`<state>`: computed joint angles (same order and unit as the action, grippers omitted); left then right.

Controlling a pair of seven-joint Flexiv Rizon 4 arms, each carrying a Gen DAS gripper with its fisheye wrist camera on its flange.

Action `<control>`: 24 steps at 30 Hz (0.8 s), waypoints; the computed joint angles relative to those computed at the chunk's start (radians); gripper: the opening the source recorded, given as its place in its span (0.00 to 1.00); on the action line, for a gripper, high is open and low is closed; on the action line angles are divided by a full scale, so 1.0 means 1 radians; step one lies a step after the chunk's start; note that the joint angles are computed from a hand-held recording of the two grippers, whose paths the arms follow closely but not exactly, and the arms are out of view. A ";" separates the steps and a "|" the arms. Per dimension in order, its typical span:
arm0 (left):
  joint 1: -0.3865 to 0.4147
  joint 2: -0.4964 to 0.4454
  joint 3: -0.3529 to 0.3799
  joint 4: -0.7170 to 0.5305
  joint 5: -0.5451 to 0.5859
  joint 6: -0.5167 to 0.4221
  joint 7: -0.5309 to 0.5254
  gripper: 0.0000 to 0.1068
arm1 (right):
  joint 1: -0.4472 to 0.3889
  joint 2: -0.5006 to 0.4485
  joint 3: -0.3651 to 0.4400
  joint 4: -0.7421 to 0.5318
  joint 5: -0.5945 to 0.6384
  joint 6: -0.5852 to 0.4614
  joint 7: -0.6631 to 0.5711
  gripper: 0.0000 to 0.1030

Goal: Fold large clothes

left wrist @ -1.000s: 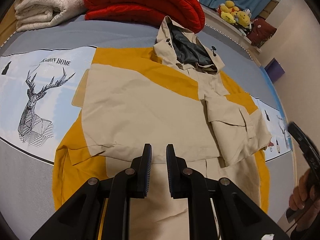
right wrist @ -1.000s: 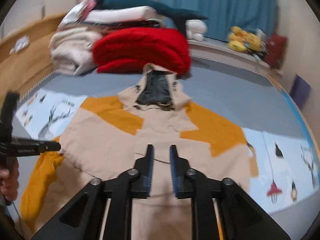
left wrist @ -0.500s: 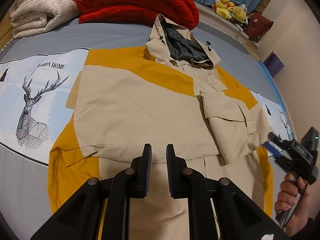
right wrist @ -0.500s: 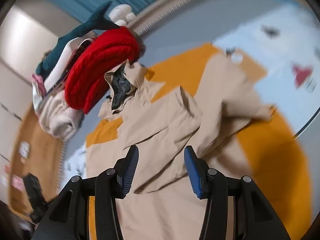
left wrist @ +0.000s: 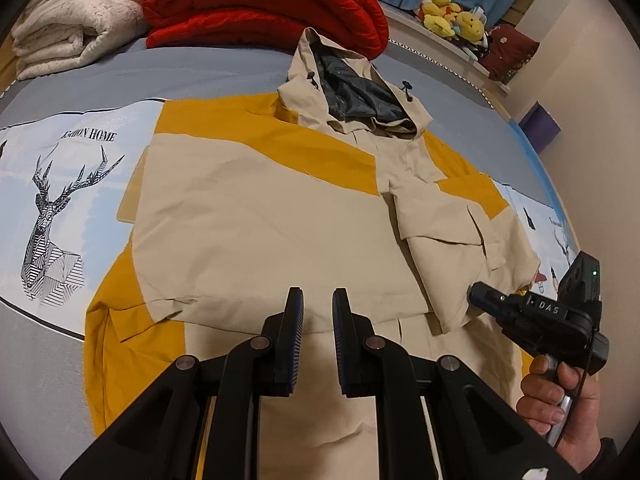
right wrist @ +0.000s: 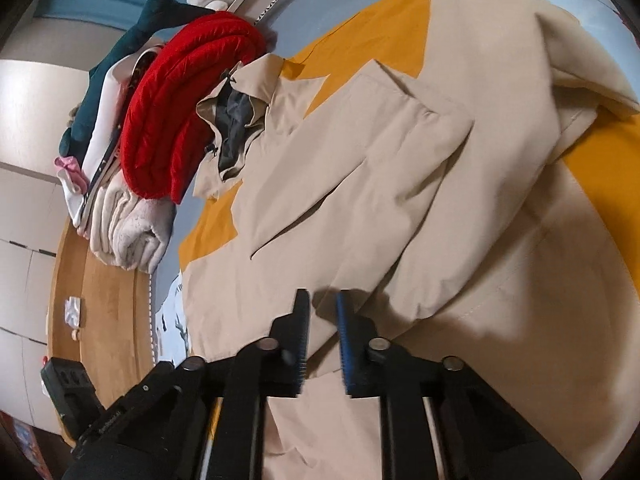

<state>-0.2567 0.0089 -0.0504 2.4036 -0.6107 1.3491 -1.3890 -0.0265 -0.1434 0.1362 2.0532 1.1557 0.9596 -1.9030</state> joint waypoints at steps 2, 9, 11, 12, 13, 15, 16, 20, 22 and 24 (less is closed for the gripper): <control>0.001 0.005 0.002 0.003 -0.001 0.001 0.000 0.12 | 0.016 0.006 0.004 0.008 -0.037 0.025 0.042 0.12; -0.001 0.006 0.004 0.005 -0.016 0.000 0.009 0.12 | 0.021 -0.019 0.008 0.003 -0.073 0.039 0.108 0.26; -0.005 0.006 0.002 0.005 -0.030 0.000 0.021 0.12 | 0.007 -0.037 0.007 -0.007 -0.048 0.024 0.106 0.27; -0.006 0.005 0.001 0.004 -0.036 -0.001 0.026 0.12 | 0.001 -0.046 0.007 -0.011 -0.040 0.015 0.117 0.28; -0.007 0.006 0.001 0.005 -0.039 -0.002 0.028 0.12 | -0.005 -0.051 0.008 -0.013 -0.030 0.009 0.124 0.29; -0.008 0.003 0.001 0.004 -0.044 -0.004 0.033 0.12 | -0.010 -0.053 0.013 -0.014 -0.022 0.009 0.128 0.31; -0.007 0.003 0.001 0.003 -0.044 -0.004 0.033 0.12 | -0.009 -0.053 0.015 -0.016 -0.025 0.013 0.127 0.34; -0.007 0.008 0.002 0.005 -0.046 -0.001 0.028 0.12 | -0.013 -0.051 0.021 -0.028 -0.020 0.011 0.107 0.43; -0.008 0.010 0.003 0.007 -0.049 0.004 0.027 0.12 | -0.014 -0.044 0.026 -0.031 -0.007 0.016 0.074 0.41; -0.011 0.012 0.004 0.012 -0.065 0.011 0.034 0.12 | 0.005 -0.021 0.035 -0.023 -0.010 0.078 0.041 0.23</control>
<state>-0.2676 0.0211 -0.0467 2.4153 -0.6754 1.3604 -1.3549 -0.0218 -0.1640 0.1710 2.0305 1.1455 1.0375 -1.8623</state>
